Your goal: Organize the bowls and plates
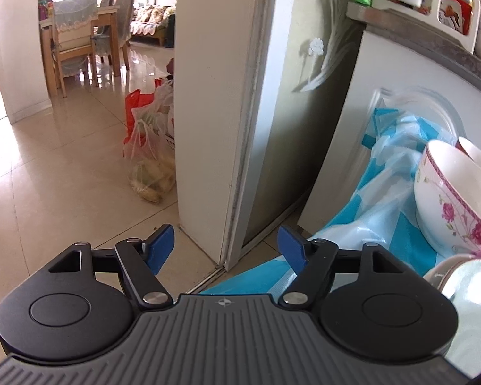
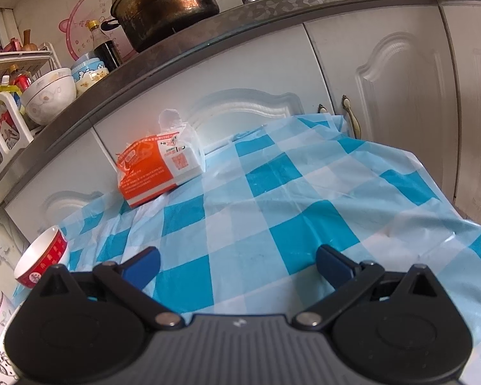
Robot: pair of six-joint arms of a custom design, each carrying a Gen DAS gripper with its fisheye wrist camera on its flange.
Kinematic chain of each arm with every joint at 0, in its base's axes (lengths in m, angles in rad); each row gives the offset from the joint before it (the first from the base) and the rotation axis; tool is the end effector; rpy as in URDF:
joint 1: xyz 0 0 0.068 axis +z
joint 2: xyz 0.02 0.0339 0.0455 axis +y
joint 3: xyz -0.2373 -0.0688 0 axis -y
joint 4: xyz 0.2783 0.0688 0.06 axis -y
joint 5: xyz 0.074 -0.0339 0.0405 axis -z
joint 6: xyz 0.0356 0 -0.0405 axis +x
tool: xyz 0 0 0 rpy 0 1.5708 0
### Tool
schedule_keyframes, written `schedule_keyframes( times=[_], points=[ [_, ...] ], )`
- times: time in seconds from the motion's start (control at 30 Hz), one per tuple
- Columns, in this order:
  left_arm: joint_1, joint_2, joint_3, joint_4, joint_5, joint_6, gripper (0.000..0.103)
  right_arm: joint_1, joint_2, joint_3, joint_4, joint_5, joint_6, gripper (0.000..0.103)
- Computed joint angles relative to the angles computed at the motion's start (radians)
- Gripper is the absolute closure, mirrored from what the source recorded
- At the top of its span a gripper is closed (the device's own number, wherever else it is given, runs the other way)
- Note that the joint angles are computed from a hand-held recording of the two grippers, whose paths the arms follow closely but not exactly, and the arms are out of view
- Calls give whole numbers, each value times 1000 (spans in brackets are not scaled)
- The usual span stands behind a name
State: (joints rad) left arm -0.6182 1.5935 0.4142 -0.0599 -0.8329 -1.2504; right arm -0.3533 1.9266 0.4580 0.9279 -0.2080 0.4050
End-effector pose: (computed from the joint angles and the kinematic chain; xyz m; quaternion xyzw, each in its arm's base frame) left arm 0.1937 -0.1054 0.0238 -0.3438 0.8365 0.1158 0.4106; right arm 0.2690 -0.0914 0.0092 0.2729 0.8230 0.1030 0.4874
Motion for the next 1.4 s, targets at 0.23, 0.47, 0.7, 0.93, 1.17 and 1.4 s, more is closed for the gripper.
schedule_keyframes(
  times=[0.23,0.47,0.7,0.93,1.17,1.4],
  points=[
    [-121,-7,239,-638,-74,-322,11,-15,6,-4,16,-29,10,0],
    [-239,-42,499,-893,-56,-291,8,5,-16,11,-48,-8,-42,0],
    [-178,28,584,-658,2,-82,20,-36,-48,41,-173,-135,-208,0],
    [-98,66,572,-467,95,71,26,-45,-248,26,-389,-155,-355,1],
    [27,52,512,-300,253,262,37,166,-515,110,-667,-159,-403,1],
    [137,29,464,-187,412,407,56,463,-308,454,-974,-90,-254,1]
  ],
)
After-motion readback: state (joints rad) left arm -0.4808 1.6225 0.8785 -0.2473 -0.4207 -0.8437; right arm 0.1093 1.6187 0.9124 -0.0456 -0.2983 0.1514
